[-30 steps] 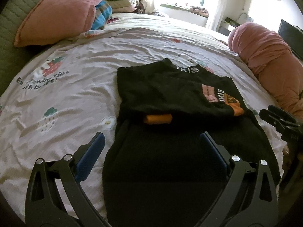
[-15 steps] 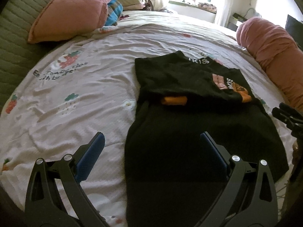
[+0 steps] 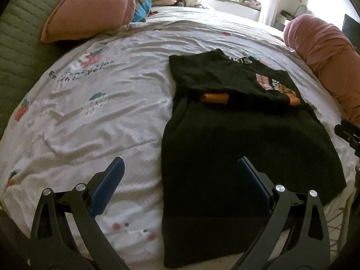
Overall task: Fold small clothes
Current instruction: 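Move both grippers to the sweatshirt hem and close them on it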
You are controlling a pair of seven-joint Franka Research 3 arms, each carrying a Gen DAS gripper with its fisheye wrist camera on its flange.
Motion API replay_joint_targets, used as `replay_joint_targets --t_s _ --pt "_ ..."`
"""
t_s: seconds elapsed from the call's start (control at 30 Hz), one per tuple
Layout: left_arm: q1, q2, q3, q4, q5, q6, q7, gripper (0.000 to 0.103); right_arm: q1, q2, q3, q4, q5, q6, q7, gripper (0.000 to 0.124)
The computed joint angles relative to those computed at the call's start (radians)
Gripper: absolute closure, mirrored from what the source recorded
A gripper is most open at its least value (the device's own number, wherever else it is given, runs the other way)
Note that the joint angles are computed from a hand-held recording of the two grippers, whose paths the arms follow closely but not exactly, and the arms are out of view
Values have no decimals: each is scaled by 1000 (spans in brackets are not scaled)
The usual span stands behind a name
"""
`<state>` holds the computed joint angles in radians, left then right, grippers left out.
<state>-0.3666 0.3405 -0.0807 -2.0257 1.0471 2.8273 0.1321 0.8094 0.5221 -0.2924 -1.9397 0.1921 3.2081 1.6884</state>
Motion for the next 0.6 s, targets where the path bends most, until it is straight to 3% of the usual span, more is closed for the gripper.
replay_joint_targets --t_s 0.23,0.6 --pt "19 -40 -7 -71 -16 44 -14 9 33 -35 -21 -54 2 18 -21 26" --pt "43 -74 -9 -180 -74 190 33 10 65 -75 -39 -116 33 39 -62 26"
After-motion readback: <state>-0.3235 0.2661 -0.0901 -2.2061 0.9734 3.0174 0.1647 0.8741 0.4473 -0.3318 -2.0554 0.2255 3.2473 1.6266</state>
